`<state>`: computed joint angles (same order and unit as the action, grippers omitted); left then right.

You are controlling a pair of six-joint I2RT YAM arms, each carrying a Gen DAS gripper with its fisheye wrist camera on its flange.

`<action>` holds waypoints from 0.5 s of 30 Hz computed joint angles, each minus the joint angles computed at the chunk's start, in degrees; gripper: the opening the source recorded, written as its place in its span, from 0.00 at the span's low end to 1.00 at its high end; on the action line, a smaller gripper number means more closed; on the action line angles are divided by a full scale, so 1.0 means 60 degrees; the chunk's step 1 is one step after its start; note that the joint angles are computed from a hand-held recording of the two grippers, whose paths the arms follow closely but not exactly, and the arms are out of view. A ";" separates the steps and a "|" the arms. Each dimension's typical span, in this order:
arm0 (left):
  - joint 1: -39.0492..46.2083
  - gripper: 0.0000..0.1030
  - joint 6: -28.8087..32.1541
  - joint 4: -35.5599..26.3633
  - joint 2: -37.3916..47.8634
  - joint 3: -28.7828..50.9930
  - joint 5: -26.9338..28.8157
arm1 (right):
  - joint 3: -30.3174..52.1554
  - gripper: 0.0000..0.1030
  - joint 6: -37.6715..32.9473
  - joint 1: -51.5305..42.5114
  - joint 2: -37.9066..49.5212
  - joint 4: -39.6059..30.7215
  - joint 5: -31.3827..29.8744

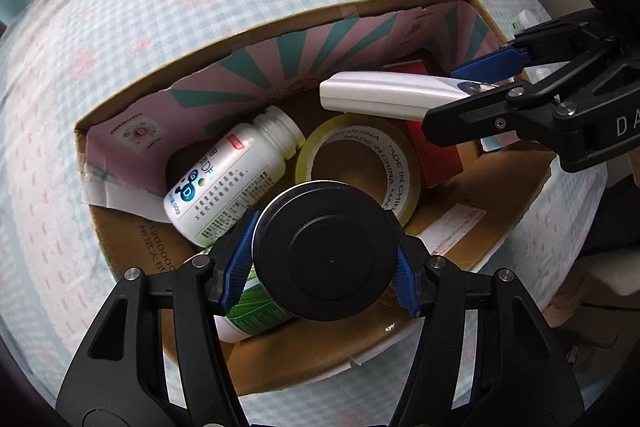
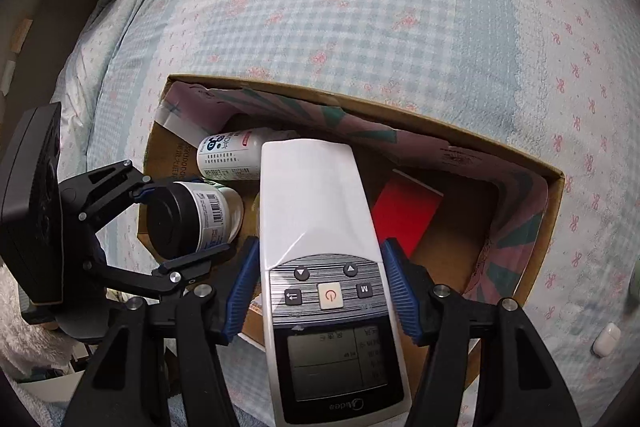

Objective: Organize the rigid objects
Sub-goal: 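Carry the black jar and remote over the box and open both tools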

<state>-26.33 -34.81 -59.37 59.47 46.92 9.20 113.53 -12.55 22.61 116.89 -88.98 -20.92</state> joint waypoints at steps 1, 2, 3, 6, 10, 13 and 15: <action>-0.0140 0.54 -0.0016 0.0041 0.0068 -0.0016 -0.0072 | -0.0050 0.54 0.0004 -0.0030 0.0037 0.0058 -0.0058; -0.0257 0.54 -0.0011 0.0065 0.0125 -0.0024 -0.0127 | -0.0095 0.54 0.0012 -0.0057 0.0067 0.0110 -0.0113; -0.0355 0.54 -0.0017 0.0078 0.0167 -0.0021 -0.0170 | -0.0130 0.54 0.0012 -0.0089 0.0074 0.0152 -0.0169; -0.0579 0.54 0.0000 0.0019 0.0260 0.0077 -0.0332 | 0.0018 0.54 0.0026 -0.0145 0.0227 0.0137 -0.0342; -0.0736 0.76 0.0047 -0.0116 0.0308 0.0264 -0.0370 | 0.0287 0.55 0.0232 -0.0130 0.0402 0.0128 -0.0212; -0.0676 1.00 0.0154 -0.0160 -0.0063 0.0359 -0.0077 | 0.0493 0.72 0.0634 -0.0133 0.0429 0.0145 0.0214; -0.0720 1.00 0.0155 -0.0352 -0.0191 0.0501 -0.0150 | 0.0523 0.97 0.0748 -0.0216 0.0266 0.0146 0.0580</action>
<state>-30.65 -33.88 -61.49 58.33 49.92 8.31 116.67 -8.07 21.32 118.49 -88.11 -17.44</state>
